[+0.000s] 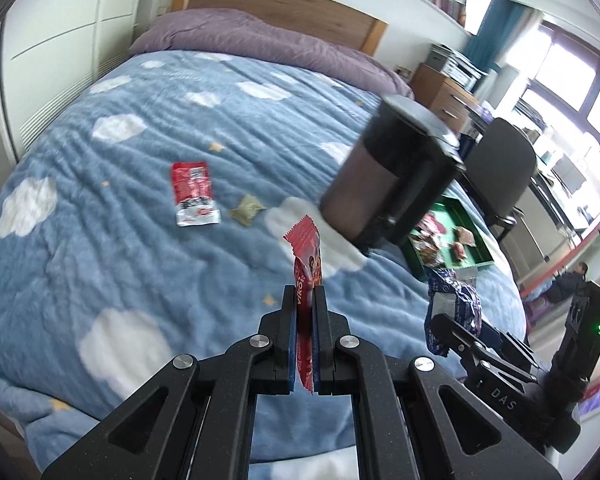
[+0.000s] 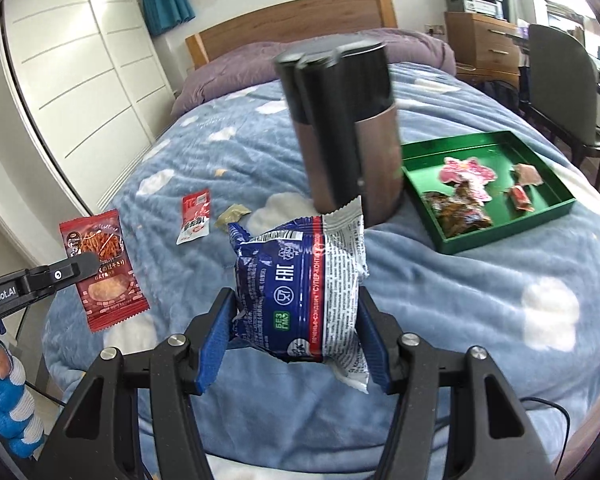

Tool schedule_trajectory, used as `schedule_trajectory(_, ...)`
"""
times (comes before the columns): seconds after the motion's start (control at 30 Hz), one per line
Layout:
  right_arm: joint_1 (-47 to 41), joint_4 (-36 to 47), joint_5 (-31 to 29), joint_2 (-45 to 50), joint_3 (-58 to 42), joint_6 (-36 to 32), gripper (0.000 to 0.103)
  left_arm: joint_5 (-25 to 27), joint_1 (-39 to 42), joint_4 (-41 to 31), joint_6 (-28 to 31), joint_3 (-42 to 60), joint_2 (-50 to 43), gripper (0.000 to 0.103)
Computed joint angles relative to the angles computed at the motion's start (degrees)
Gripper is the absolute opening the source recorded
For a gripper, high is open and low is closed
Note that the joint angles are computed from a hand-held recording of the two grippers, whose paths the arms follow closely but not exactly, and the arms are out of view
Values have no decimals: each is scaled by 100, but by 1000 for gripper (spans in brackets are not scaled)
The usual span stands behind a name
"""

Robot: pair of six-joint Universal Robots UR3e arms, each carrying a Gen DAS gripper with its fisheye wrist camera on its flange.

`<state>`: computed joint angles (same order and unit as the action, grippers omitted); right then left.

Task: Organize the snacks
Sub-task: 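Carry the red stick and blue-and-white packet with both grippers over the green tray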

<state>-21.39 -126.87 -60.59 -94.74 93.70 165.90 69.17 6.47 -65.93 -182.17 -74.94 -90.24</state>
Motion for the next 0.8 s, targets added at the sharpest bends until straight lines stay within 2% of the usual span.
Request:
schedule_trajectory(0.23, -891, 290, 473, -484, 292, -305, 96, 147, -764, -201, -77, 646, -280, 3)
schedule_trajectory(0.5, -1926, 538, 859, -599, 319, -632, 96, 312, -1677, -518, -134, 1716, -975, 3)
schedule_trajectory(0.8, -2712, 582, 1044, -221, 28, -800, 95, 471, -2480, -1402, -195, 3938, -2398, 3)
